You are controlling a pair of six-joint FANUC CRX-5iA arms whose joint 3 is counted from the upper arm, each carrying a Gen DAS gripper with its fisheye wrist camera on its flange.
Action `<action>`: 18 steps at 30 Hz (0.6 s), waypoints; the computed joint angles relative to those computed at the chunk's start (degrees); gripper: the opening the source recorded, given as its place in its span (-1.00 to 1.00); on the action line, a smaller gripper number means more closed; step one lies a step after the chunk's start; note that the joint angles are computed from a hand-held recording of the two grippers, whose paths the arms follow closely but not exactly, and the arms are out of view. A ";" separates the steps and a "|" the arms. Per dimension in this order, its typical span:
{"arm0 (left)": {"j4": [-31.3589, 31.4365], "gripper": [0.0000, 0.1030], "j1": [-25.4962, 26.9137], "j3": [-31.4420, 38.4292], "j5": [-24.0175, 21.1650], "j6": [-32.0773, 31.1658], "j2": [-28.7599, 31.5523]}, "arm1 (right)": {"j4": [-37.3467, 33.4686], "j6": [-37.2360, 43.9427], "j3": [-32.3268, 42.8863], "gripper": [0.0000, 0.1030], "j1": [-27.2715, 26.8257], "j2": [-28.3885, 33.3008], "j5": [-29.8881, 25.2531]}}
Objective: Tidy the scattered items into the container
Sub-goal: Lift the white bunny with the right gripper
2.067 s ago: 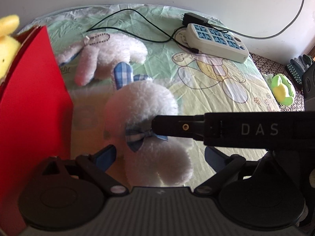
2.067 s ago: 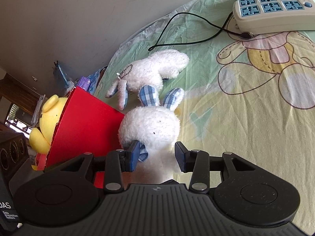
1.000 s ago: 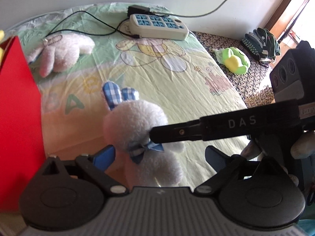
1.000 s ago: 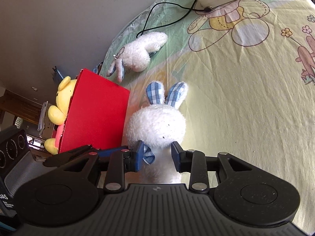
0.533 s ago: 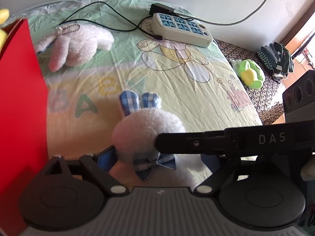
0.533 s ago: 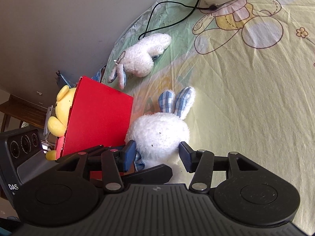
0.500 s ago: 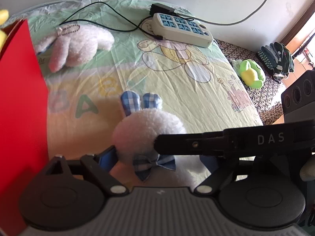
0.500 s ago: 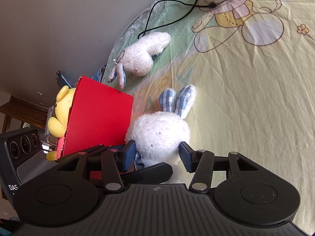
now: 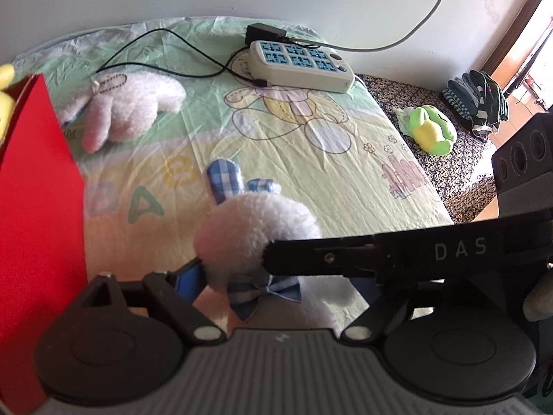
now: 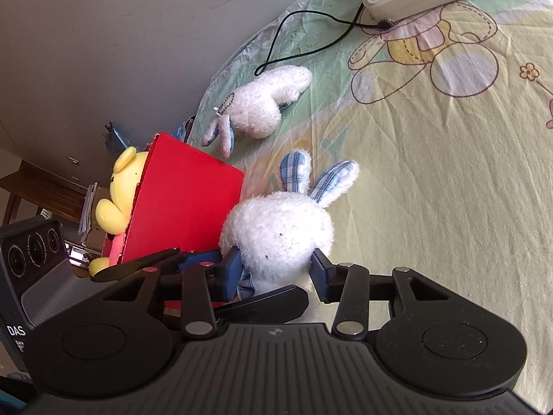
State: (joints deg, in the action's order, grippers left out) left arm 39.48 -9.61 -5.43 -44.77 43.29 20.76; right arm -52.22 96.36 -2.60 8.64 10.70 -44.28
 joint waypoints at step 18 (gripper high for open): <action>13.52 0.67 0.35 -13.15 9.80 -14.23 -12.04 | 0.38 3.39 -5.89 -0.12 5.39 -9.47 11.29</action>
State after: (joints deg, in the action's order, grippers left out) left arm 53.00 -9.26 -18.58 -34.97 29.06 8.72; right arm -51.84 99.75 -8.50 14.04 1.23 -33.00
